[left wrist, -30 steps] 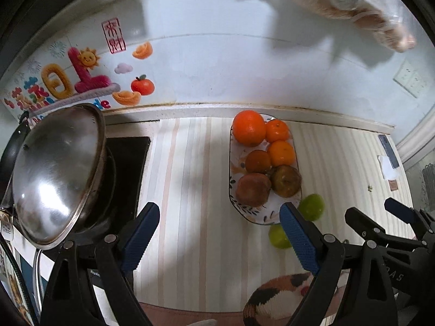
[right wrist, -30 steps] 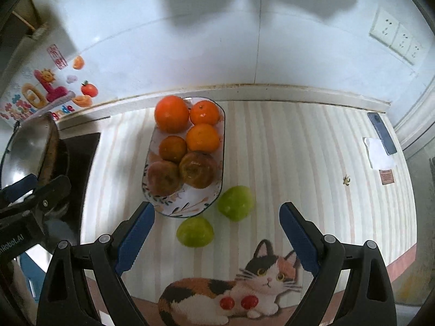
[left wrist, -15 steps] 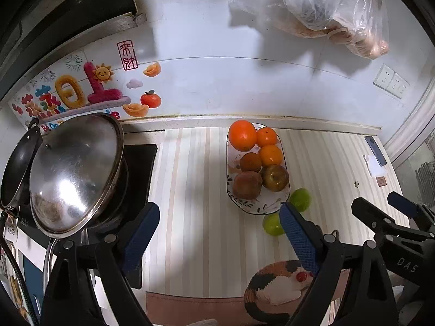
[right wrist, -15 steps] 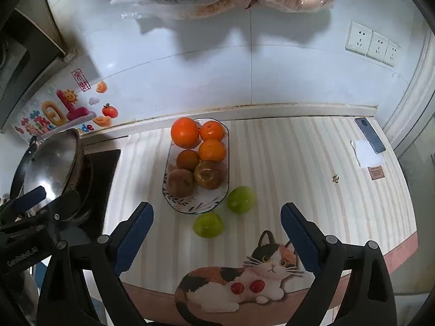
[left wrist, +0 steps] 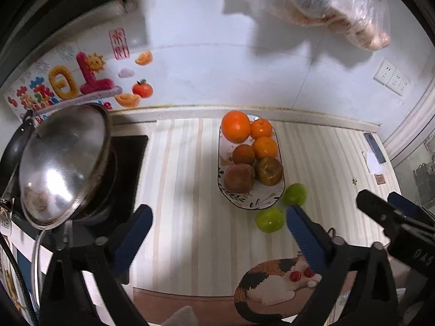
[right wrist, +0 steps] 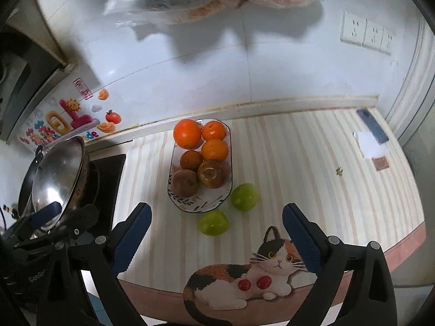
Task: Organize fruits
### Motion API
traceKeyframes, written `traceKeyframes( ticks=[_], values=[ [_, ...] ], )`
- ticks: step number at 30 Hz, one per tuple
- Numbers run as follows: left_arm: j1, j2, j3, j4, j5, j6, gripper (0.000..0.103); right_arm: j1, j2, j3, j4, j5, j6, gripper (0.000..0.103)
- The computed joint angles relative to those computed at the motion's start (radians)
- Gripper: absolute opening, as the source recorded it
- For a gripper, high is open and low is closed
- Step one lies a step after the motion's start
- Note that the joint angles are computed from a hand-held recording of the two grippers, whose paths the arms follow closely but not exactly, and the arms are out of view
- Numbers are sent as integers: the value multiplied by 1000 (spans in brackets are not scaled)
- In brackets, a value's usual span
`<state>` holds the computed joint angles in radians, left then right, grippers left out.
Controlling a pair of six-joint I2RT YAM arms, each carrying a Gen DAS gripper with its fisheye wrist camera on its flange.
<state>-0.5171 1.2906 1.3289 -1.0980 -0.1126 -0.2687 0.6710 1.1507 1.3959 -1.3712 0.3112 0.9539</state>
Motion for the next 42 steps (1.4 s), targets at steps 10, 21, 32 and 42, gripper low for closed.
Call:
traceKeyframes(
  ticks=[10, 21, 32, 42],
  values=[
    [-19, 372, -61, 143, 213, -53, 102, -566, -56, -458, 362, -541, -300, 98],
    [-112, 715, 60, 219, 298, -167, 94, -715, 203, -557, 571, -593, -430, 95],
    [-134, 645, -59, 277, 193, -139, 61, -712, 496, -513, 743, -699, -434, 87],
    [5, 523, -205, 267, 152, -88, 61, -557, 528, -503, 767, -605, -459, 59]
  ],
)
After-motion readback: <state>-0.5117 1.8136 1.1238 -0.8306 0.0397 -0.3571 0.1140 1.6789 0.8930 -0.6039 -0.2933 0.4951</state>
